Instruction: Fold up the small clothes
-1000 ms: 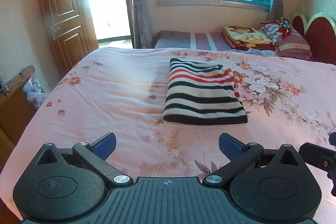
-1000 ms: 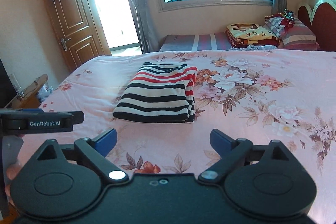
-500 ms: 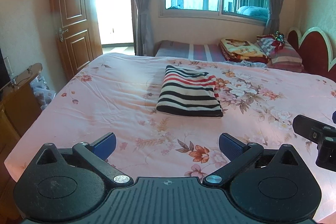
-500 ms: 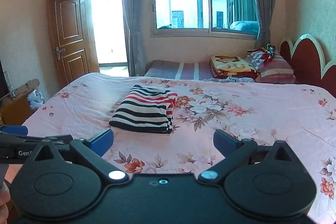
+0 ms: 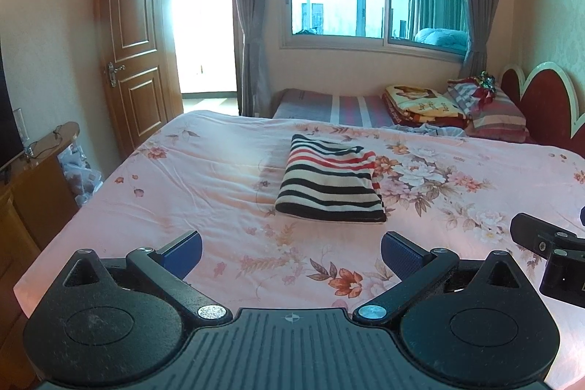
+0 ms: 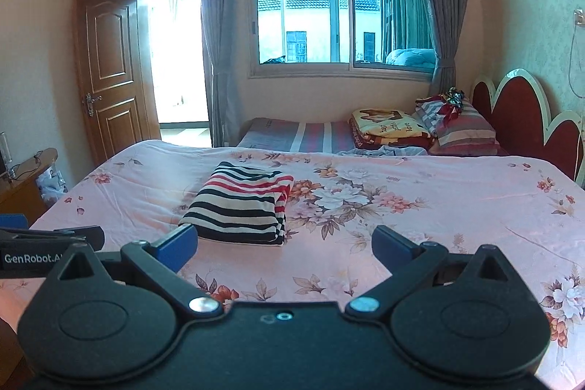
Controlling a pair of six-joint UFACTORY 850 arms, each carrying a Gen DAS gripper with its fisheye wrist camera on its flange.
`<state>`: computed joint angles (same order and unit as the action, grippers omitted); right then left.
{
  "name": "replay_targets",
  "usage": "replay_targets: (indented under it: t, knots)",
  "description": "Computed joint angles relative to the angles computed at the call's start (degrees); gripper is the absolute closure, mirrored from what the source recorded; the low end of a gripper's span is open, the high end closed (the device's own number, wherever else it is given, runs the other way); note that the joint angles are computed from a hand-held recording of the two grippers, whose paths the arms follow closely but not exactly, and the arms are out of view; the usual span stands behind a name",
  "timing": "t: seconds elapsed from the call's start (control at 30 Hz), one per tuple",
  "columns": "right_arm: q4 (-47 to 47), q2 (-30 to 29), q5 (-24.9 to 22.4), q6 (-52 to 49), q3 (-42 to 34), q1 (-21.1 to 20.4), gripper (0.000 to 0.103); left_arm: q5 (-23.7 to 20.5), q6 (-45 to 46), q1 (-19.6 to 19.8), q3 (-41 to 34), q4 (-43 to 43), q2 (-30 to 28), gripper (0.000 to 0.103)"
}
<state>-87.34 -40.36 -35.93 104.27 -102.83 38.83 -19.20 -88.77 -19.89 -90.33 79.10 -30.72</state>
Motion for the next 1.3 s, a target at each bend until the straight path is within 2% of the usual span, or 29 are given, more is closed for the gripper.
replay_targets:
  t: [1.3]
  knots:
    - [0.9,-1.2,0.3,-1.6,-1.5,0.3,0.002,0.0,3.2,0.1,-1.6,-2.8,-1.0,0.000]
